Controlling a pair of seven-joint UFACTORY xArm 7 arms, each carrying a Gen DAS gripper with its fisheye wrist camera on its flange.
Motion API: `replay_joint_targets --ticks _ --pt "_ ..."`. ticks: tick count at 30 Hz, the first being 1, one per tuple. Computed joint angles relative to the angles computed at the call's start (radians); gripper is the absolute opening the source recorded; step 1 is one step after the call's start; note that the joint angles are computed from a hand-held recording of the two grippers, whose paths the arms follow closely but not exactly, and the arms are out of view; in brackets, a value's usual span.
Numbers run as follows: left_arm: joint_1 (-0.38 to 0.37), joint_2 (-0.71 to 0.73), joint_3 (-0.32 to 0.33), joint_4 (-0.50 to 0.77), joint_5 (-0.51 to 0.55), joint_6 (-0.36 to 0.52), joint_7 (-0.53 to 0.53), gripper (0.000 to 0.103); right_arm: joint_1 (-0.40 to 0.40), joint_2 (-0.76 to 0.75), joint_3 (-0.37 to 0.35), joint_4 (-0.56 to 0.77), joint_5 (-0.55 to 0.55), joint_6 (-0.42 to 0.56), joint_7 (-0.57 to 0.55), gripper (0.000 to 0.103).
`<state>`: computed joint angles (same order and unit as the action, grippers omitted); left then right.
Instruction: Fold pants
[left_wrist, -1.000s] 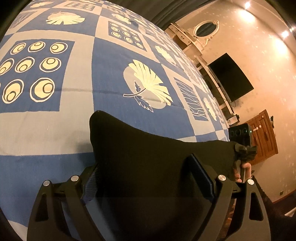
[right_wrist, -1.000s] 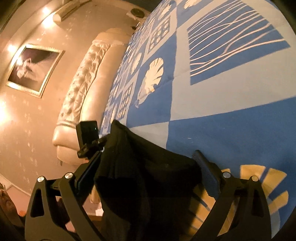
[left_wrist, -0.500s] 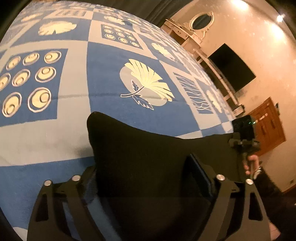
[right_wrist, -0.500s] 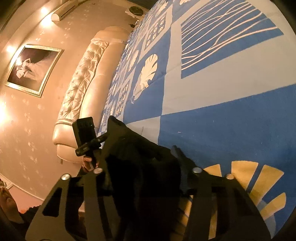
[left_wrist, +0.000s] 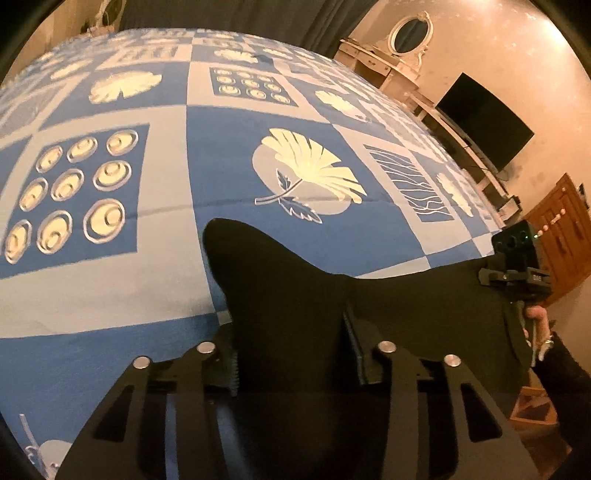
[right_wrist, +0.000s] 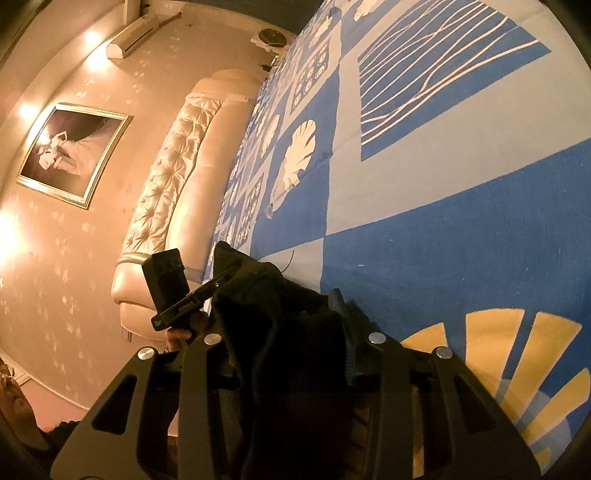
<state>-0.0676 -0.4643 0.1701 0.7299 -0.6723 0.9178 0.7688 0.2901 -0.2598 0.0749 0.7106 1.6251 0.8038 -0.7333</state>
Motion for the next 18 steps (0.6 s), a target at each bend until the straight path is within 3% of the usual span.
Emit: replay_joint_targets --ticks 5,18 --pt "0.0 -0.018 -0.007 -0.006 0.014 -0.036 -0.013 0.032 0.007 0.014 0.01 0.02 0.018 -0.015 -0.003 0.035" --pt "0.057 0.09 0.042 0.11 0.014 0.034 -0.001 0.031 0.033 0.172 0.052 0.171 0.061 -0.042 -0.021 0.035"
